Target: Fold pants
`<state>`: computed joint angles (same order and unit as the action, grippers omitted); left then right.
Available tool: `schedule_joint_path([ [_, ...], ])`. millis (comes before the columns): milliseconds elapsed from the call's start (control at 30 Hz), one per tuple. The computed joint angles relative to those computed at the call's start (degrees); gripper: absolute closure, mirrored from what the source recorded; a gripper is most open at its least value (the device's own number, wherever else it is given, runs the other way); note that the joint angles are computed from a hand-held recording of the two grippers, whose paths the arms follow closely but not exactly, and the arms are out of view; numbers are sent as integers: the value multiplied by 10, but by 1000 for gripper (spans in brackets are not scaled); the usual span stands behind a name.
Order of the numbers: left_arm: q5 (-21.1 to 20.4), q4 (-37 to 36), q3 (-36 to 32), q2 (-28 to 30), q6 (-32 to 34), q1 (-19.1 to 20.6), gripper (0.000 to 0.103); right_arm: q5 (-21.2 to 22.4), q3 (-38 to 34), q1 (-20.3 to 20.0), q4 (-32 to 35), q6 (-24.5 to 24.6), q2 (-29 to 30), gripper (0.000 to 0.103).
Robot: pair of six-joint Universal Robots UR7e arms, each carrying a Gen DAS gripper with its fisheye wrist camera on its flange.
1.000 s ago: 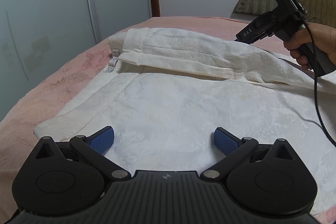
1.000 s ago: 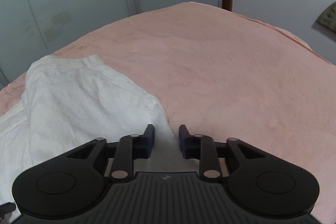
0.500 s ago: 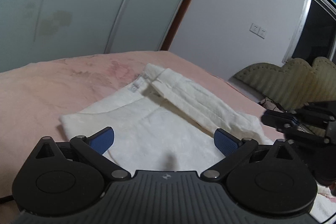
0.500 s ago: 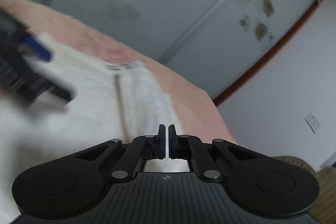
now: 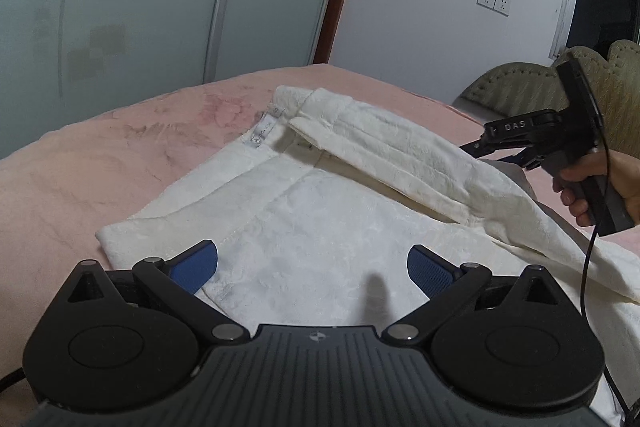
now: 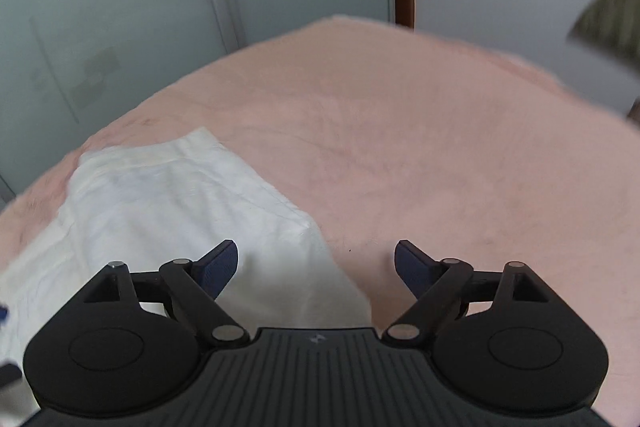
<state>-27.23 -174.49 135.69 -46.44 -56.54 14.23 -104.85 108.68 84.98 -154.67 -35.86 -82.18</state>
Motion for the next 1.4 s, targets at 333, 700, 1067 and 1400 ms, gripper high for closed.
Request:
schedule_joint_path([
  [333,3,-80,16,7,23,-3,1,-9,109,40,-158,-139,-45,94],
  [700,-144,-444,78,-21,90,3,0,-46,398,168,-404,-464,-187,94],
  [1067,-201,-262,63,-80,-41,61,26,-13,510,136,-540,-458,-152,94],
  [1400,-144,-196,71,-94,-28,48,69,-80,524,146,-647,-538,-110,85],
])
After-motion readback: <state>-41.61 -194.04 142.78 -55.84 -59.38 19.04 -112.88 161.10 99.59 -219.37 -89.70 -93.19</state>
